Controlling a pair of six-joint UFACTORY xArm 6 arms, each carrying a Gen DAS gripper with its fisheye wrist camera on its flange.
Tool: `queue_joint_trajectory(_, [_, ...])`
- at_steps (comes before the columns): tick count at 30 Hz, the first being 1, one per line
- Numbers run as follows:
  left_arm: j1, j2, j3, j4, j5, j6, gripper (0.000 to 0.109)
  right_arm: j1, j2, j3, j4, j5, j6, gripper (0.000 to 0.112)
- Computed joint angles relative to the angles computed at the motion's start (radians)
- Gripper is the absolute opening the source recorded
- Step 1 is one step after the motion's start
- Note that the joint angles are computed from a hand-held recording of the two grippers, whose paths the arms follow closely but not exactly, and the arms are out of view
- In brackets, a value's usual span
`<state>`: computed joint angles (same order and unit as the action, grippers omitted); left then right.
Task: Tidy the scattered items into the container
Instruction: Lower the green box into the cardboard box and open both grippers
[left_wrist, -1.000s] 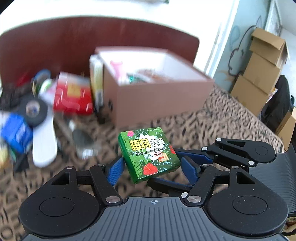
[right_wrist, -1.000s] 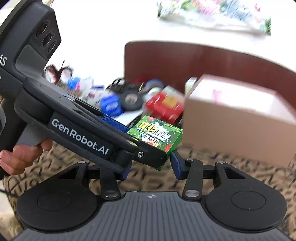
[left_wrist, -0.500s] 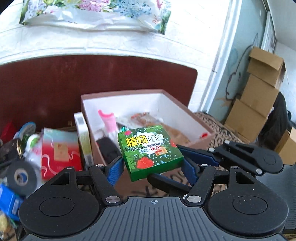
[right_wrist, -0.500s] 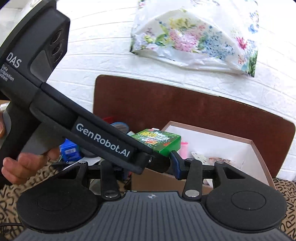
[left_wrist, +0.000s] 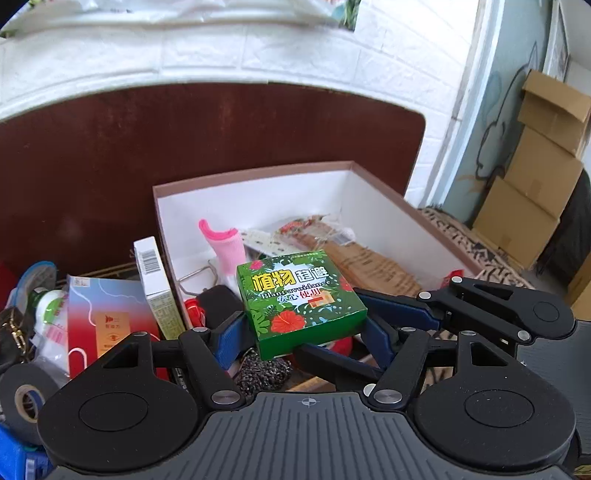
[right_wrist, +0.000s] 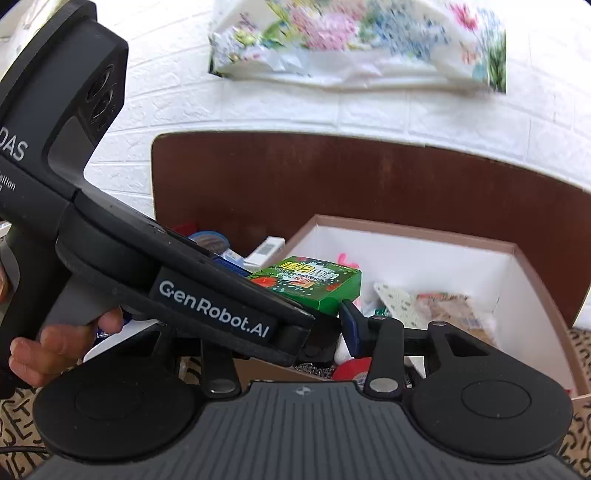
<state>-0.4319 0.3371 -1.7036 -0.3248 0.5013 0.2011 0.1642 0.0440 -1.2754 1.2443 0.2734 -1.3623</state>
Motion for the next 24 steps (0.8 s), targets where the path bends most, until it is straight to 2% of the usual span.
queue_joint_trajectory(10, [0.011,0.085,-0.095,0.027,0.041,-0.015,0.080,-0.021,0.080,-0.065,-0.057,0.043,0.084,0.050])
queue_joint_trajectory(11, [0.013,0.085,-0.094,0.014,0.038,-0.011,0.085,-0.021,0.080,-0.064,-0.055,0.044,0.088,0.055])
queue_joint_trajectory(12, [0.015,0.083,-0.092,-0.003,0.037,-0.009,0.089,-0.021,0.085,-0.069,-0.053,0.042,0.095,0.070])
queue_joint_trajectory(14, [0.018,0.077,-0.082,-0.021,0.023,-0.028,0.101,-0.017,0.087,-0.067,-0.038,0.015,0.094,0.081])
queue_joint_trajectory(17, [0.020,0.059,-0.053,-0.059,-0.012,-0.013,0.102,-0.017,0.079,-0.055,-0.028,0.001,0.083,0.086])
queue_joint_trajectory(21, [0.013,0.031,-0.006,-0.041,-0.056,-0.013,0.103,-0.009,0.068,-0.037,0.008,-0.038,0.053,0.099])
queue_joint_trajectory(24, [0.003,0.012,0.027,0.005,-0.081,-0.022,0.103,-0.005,0.063,-0.029,0.016,-0.052,0.057,0.101])
